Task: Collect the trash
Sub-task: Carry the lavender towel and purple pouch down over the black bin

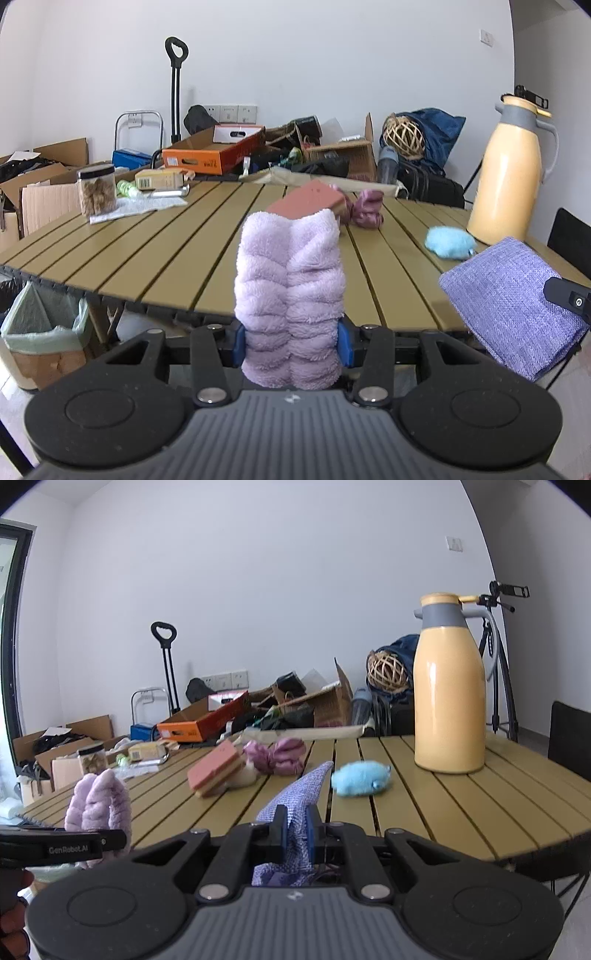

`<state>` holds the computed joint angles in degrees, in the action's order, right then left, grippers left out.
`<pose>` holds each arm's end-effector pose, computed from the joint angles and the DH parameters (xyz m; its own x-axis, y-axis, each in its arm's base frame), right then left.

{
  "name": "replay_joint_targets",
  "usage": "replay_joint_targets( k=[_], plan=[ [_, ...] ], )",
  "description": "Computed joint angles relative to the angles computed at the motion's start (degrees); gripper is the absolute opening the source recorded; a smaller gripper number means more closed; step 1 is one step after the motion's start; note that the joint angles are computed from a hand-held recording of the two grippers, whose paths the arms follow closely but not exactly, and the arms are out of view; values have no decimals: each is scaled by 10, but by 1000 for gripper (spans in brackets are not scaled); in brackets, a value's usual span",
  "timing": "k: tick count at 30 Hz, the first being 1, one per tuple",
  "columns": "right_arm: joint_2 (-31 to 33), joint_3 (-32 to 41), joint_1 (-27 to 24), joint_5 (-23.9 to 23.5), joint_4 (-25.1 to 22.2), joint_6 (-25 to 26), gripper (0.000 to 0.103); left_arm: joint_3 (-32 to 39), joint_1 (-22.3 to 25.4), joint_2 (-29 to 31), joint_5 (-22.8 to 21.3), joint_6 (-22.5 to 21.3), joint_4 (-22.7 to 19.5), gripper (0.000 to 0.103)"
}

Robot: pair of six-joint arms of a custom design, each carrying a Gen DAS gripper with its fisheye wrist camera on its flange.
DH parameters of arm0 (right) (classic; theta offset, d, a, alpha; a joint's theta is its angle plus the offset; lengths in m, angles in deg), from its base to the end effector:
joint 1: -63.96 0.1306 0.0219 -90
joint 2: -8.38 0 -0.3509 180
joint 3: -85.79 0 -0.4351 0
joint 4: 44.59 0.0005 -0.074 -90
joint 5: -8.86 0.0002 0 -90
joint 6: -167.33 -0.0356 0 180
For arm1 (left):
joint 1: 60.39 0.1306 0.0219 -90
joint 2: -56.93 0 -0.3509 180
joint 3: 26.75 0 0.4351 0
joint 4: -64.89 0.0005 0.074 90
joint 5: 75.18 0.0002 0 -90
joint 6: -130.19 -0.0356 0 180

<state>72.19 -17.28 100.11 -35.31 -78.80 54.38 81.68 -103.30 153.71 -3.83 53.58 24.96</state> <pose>0.3245 0.2048 0.5085 -0.2171 0.1779 -0.9598 0.2324 0.9644 0.1261 0.4353 -0.3898 0.5157 -0.4392 0.1087 -0.8918 0.3465 0.9363 -0.0565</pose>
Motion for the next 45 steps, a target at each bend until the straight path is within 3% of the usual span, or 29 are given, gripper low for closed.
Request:
replay_joint_targets(
  k=[6, 22, 33, 40, 45],
  plan=[
    [-25, -28, 37, 11, -58, -53, 9, -56, -11, -38, -1, -2, -11, 46],
    [-10, -51, 70, -41, -179, -144, 9, -143, -24, -77, 0, -34, -58, 46],
    [-19, -81, 39, -68, -239, -198, 9, -141, -1, -49, 37, -13, -146, 46],
    [-17, -88, 16, -86, -252, -225, 9, -111, 20, -18, 63, 21, -210, 46],
    [-11, -87, 8, -92, -258, -236, 9, -92, 22, -3, 75, 23, -236, 45]
  ],
)
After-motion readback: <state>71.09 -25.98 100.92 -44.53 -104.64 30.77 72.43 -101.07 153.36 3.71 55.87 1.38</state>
